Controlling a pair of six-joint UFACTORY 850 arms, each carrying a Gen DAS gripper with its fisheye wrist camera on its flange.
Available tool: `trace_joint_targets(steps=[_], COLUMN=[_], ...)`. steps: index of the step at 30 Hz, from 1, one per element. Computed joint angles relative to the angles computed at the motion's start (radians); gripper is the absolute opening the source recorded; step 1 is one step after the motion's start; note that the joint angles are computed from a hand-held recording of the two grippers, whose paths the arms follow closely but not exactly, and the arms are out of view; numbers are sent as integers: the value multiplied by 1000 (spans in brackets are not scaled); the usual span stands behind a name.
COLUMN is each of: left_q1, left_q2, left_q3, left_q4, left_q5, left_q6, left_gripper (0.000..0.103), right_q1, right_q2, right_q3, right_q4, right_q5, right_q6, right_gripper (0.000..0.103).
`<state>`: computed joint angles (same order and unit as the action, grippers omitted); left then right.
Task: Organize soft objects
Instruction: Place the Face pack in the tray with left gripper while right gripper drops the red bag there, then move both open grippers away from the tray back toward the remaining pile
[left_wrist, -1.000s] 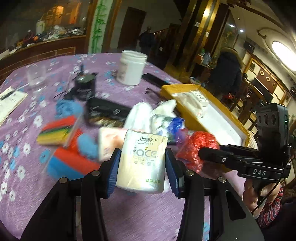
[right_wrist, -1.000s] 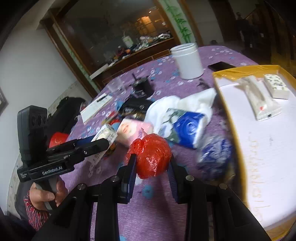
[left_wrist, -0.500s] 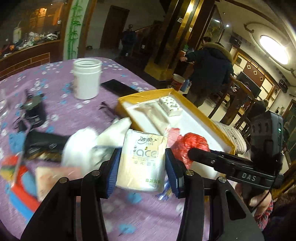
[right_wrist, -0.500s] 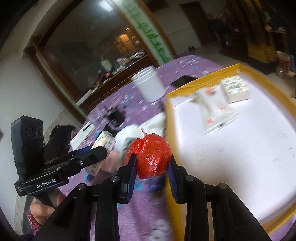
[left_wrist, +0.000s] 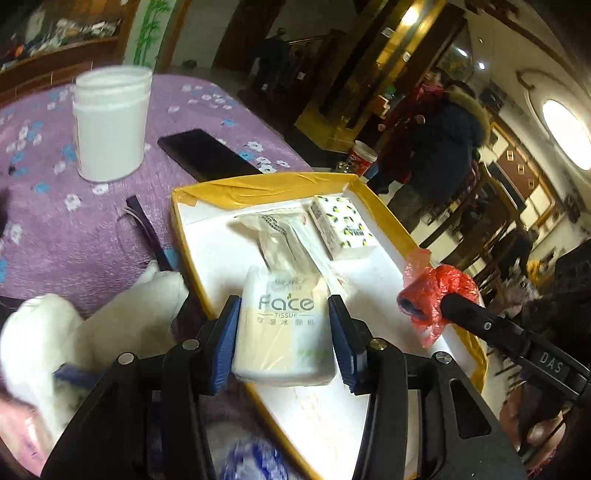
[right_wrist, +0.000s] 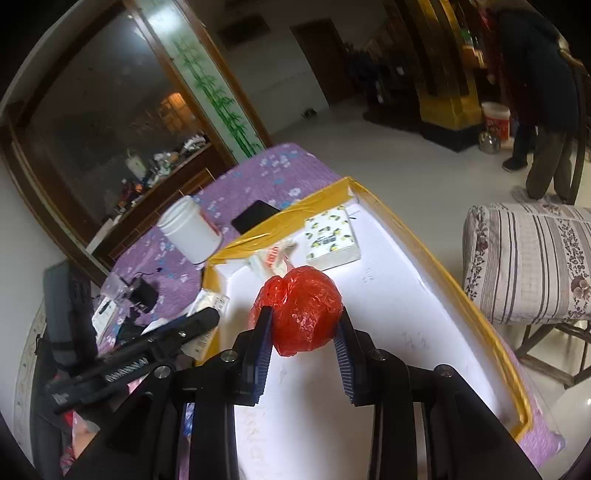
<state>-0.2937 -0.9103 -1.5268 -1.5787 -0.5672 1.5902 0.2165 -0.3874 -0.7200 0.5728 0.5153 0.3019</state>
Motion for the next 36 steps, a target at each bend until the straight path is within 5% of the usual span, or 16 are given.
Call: trace_joint_targets(steps=[7, 18, 21, 28, 36], left_q1=[-14, -23, -30, -50, -112], left_q2=[13, 16, 17, 93, 312], left_q3=[32, 45, 42, 105, 214], left_q4=[-63, -83, -64, -66, 19], left_q5=[-4, 4, 17, 49, -77], left_q6=[128, 174, 156, 141, 8], left_gripper=[44, 45, 46, 46, 47], right_q1=[-45, -39, -18, -1, 28], right_q2=[-104, -162, -134, -37, 135], right_q3=[-129, -189, -166, -69, 102], right_q4=[128, 335, 403, 331, 283], right_q5=[-117, -164, -132, -70, 58], right_q6=[-128, -325, -394, -313, -189], right_gripper=[33, 42, 56, 58, 59])
